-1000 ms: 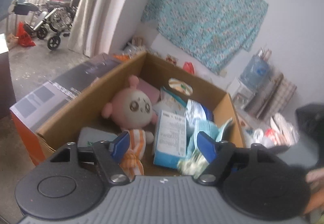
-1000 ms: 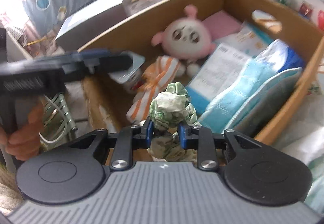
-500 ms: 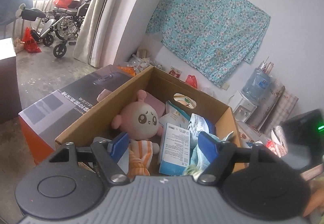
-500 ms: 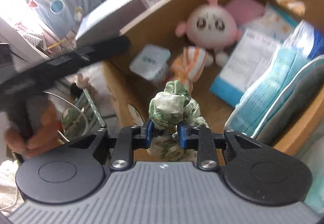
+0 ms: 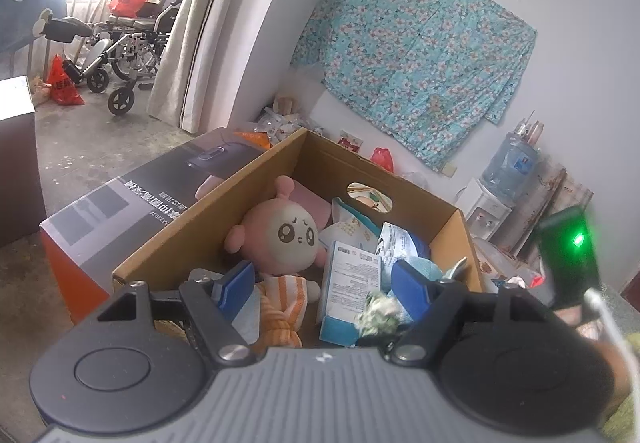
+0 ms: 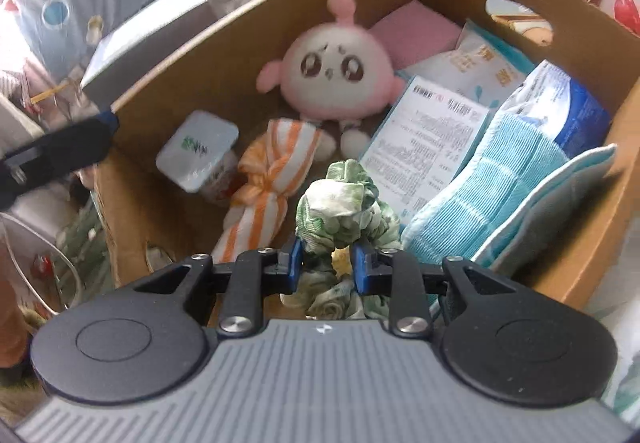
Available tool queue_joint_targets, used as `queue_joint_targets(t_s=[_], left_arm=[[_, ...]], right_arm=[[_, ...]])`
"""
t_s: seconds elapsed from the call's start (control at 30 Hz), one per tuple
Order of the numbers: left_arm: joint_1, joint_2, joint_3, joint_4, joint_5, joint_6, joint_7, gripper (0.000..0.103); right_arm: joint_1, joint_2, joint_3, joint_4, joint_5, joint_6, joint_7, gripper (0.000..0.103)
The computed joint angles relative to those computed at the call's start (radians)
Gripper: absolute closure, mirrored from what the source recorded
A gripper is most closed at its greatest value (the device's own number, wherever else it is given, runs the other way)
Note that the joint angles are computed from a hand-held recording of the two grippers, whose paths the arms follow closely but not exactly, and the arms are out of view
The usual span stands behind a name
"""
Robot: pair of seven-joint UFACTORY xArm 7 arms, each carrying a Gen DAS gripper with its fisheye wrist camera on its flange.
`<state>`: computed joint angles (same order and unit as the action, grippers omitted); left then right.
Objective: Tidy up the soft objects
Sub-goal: 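Carry the scrunchie with the right tool over the box and lower it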
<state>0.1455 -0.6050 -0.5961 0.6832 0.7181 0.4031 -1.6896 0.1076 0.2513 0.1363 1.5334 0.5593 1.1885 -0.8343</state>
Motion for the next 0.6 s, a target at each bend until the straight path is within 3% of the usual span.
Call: queue_joint_targets(t_s=[0.23, 0.3, 0.33, 0.43, 0.6], left_arm=[[0.002, -0.016, -0.004, -0.003, 0.006, 0.018, -0.003, 0.026], [0.000, -0.018, -0.006, 0.000, 0.006, 0.029, -0.003, 0.026], [-0.001, -0.017, -0.007, 0.001, 0.007, 0.033, -0.002, 0.026], [-0.010, -0.015, -0.005, 0.003, 0.004, 0.043, -0.003, 0.025], [-0.024, -0.020, -0.001, 0.004, 0.005, 0.058, -0.003, 0.023]], right_arm=[[-0.049, 0.114, 0.013, 0.171, 0.139, 0.156, 0.147, 0.078], [-0.046, 0.141, 0.022, 0.195, 0.153, 0.161, 0.194, 0.077], [-0.042, 0.152, 0.026, 0.201, 0.152, 0.152, 0.208, 0.072], [-0.030, 0.204, 0.036, 0.240, 0.143, 0.155, 0.276, 0.046], [-0.025, 0.223, 0.044, 0.245, 0.114, 0.108, 0.327, 0.036]])
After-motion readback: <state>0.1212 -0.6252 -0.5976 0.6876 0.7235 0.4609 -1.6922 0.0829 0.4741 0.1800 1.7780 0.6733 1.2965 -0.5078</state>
